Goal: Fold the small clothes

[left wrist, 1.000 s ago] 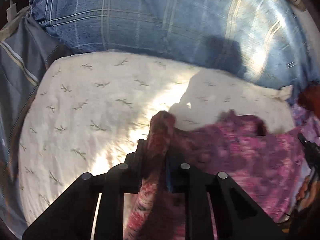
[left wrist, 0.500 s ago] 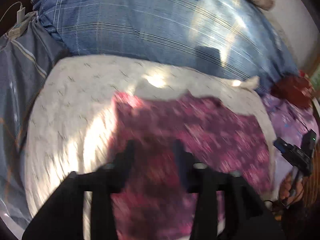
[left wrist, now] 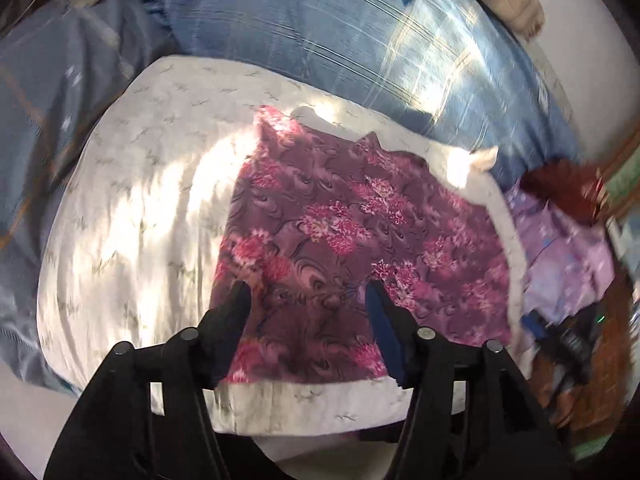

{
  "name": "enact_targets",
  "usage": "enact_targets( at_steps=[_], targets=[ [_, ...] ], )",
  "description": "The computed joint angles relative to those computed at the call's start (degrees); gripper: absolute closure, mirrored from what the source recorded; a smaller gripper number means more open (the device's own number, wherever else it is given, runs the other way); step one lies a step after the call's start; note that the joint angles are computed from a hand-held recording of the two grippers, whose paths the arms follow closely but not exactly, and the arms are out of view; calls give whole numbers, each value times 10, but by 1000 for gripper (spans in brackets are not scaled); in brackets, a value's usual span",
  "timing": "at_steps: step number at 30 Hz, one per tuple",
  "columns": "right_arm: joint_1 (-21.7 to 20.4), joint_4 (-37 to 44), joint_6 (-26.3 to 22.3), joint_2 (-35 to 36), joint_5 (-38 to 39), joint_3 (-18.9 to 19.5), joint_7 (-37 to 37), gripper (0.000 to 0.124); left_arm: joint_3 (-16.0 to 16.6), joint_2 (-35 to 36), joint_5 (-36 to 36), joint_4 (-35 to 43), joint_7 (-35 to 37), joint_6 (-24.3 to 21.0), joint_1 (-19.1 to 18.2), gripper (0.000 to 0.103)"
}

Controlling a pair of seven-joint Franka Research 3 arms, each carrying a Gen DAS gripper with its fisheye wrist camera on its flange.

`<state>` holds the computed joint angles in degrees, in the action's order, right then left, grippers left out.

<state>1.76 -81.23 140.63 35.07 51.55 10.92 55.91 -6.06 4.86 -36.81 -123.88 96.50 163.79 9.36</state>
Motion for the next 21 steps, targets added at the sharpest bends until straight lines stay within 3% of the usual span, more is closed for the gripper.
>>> enact_targets(
  at_steps=[2, 4, 5, 6, 7, 8, 11, 13, 15, 18, 21],
  targets=[
    [6, -2, -2, 9, -13, -8, 16, 71, -14, -1, -145, -9, 91, -28, 17, 43],
    [26, 25, -32, 40, -71, -35, 97, 73, -7, 25, -181, -2, 87, -57, 16, 43],
    [18, 28, -35, 51, -60, -25, 100, 74, -6, 39, -185, -1, 73, -70, 18, 43],
    [9, 14, -9, 43, -39, -11, 85, 72, -6, 53, -184, 0, 62, -72, 19, 51],
    [9, 16, -14, 43, -42, -11, 93, 70, -11, 62, -208, 2, 72, -68, 26, 68],
    [13, 20, -18, 43, -55, -15, 102, 71, -17, 57, -239, -1, 86, -68, 36, 70],
    [16, 33, -31, 46, -80, -19, 114, 70, -18, 26, -345, -15, 149, -72, 48, 69],
    [16, 42, -33, 53, -85, -18, 122, 68, -11, 1, -457, -34, 202, -98, 48, 53],
    [14, 44, -31, 55, -83, -13, 124, 63, -2, -11, -539, -51, 230, -122, 36, 44],
    [22, 59, -31, 66, -99, -15, 131, 54, 9, 15, -553, -39, 212, -133, 12, 44],
    [36, 79, -36, 76, -128, -22, 142, 49, 14, 62, -518, -6, 154, -140, 7, 47]
  ],
)
